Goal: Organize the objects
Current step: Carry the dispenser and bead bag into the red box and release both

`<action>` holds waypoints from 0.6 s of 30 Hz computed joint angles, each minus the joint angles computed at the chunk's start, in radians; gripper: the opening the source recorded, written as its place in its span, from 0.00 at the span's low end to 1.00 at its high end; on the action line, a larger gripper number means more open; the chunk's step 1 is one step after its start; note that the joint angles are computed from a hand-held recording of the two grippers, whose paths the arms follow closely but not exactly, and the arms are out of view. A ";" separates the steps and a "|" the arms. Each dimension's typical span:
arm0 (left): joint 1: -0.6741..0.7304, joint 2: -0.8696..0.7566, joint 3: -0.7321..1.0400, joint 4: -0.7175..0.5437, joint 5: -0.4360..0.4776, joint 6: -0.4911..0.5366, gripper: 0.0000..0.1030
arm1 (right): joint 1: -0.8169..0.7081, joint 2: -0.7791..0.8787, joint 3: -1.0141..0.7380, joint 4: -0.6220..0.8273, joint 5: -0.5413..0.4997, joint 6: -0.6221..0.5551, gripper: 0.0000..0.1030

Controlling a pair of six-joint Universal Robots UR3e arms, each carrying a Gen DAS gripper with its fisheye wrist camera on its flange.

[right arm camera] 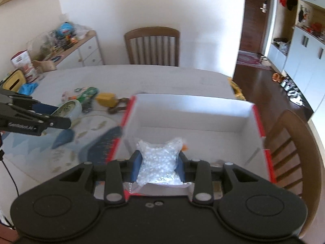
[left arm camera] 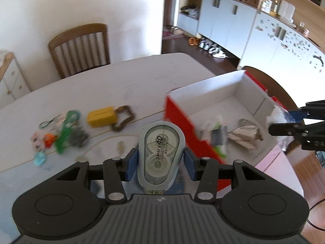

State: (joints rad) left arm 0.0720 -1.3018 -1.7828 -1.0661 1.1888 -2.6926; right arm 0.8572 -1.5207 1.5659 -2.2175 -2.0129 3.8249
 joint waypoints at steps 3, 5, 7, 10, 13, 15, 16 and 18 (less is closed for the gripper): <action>-0.109 -0.079 0.063 0.039 0.041 -0.066 0.46 | -0.056 -0.073 0.100 -0.034 0.017 -0.032 0.34; -0.174 -0.140 0.114 0.053 0.065 -0.105 0.46 | -0.095 -0.109 0.156 -0.056 0.029 -0.055 0.34; -0.231 -0.204 0.166 0.061 0.087 -0.141 0.46 | -0.140 -0.143 0.207 -0.082 0.054 -0.093 0.34; -0.309 -0.302 0.244 0.077 0.123 -0.185 0.46 | -0.196 -0.156 0.255 -0.114 0.078 -0.144 0.34; -0.364 -0.397 0.324 0.074 0.143 -0.227 0.46 | -0.253 -0.155 0.301 -0.162 0.115 -0.189 0.34; -0.400 -0.460 0.372 0.089 0.169 -0.249 0.46 | -0.274 -0.140 0.321 -0.193 0.122 -0.218 0.34; -0.412 -0.486 0.393 0.095 0.179 -0.253 0.46 | -0.291 -0.137 0.335 -0.210 0.135 -0.235 0.34; -0.442 -0.557 0.462 0.099 0.207 -0.274 0.46 | -0.318 -0.131 0.364 -0.242 0.159 -0.263 0.34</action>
State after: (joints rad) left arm -0.3695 -1.8584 -1.3206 -0.9670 1.3956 -2.9664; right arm 0.5392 -1.6515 1.9301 -2.4590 -1.8543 3.5622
